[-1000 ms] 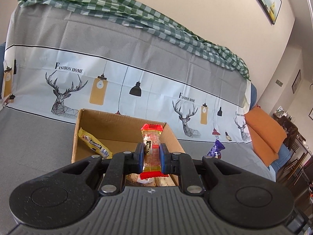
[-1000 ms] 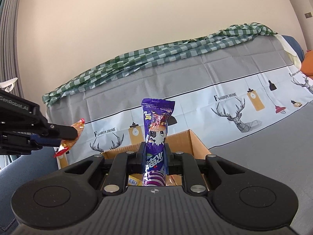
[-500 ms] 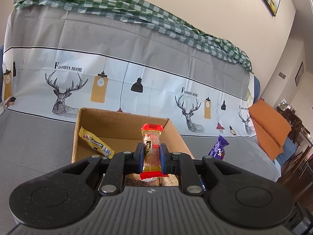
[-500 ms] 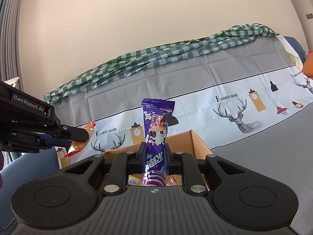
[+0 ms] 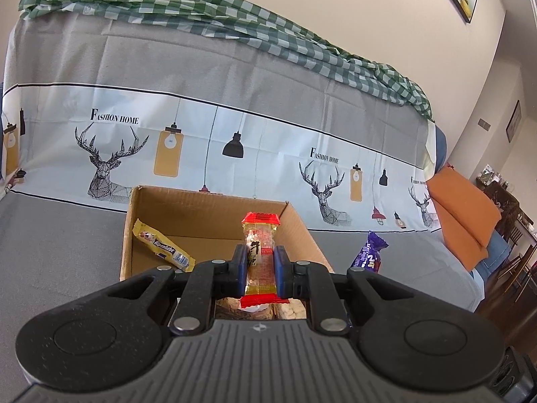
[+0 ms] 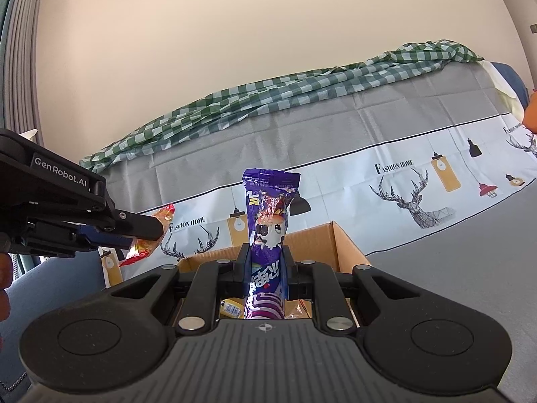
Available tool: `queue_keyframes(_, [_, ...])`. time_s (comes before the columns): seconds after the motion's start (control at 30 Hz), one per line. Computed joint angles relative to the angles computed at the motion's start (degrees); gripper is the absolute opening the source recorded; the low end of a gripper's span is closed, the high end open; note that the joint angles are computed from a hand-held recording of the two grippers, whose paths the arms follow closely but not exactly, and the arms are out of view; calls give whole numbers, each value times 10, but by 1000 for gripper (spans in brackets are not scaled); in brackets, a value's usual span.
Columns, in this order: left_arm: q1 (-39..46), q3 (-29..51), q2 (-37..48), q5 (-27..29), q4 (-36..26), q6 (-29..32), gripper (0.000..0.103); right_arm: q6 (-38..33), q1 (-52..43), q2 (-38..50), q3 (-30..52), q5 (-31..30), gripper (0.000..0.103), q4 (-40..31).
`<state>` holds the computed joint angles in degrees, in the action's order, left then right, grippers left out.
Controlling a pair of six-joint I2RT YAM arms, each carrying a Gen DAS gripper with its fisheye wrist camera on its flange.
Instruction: Organize snacks
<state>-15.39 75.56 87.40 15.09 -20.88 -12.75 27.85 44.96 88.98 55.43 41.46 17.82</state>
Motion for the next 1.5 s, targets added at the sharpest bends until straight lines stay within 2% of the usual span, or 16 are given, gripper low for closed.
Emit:
queue_keyframes(0.07, [0, 0, 0, -1, -1, -2, 18, 1, 0, 1, 2, -3, 22, -3])
queue_keyframes(0.1, [-1, 0, -1, -5, 0, -4, 22, 2, -1, 3, 6, -6, 29, -10])
queue_keyframes(0.13, [-1, -2, -2, -4, 2, -5, 33, 3, 0, 4, 9, -8, 39, -15])
queue_keyframes(0.2, [2, -14, -10, -1, 14, -6, 43, -1, 5, 8, 16, 9, 83, -19])
queue_keyframes(0.27, [4, -27, -21, 0, 24, 0, 48, -3, 8, 6, 15, 16, 92, -17])
queue_keyframes(0.33, [5, -45, -35, -7, 35, 2, 69, 3, 6, 5, 17, 10, 92, -28])
queue_keyframes(0.4, [7, -76, -57, -19, 55, 0, 81, 8, 5, 5, 20, 10, 98, -42])
queue_keyframes(0.47, [11, -102, -79, -30, 65, 2, 85, 10, 6, 3, 21, 11, 102, -51])
queue_keyframes(0.67, [13, -183, -147, -89, 60, 13, 87, 12, 13, -1, 40, 12, 102, -108])
queue_keyframes(0.73, [15, -198, -161, -107, 42, 8, 97, 17, 17, -5, 52, 16, 102, -142])
queue_keyframes(0.8, [20, -210, -172, -114, 28, 4, 101, 31, 22, -5, 69, 24, 102, -189])
queue_keyframes(0.87, [19, -216, -178, -134, 7, 10, 102, 45, 28, -8, 81, 34, 102, -231])
queue_keyframes(1.0, [30, -219, -185, -118, -37, 0, 102, 82, 44, -30, 84, 57, 102, -295])
queue_keyframes(1.17, [21, -237, -211, -115, -62, -11, 102, 156, 80, -48, 90, 96, 102, -393])
queue_keyframes(1.33, [15, -258, -243, -114, -85, -15, 102, 236, 130, -67, 81, 126, 102, -470])
queue_keyframes(1.5, [9, -275, -273, -118, -102, -10, 102, 261, 156, -69, 91, 135, 102, -513])
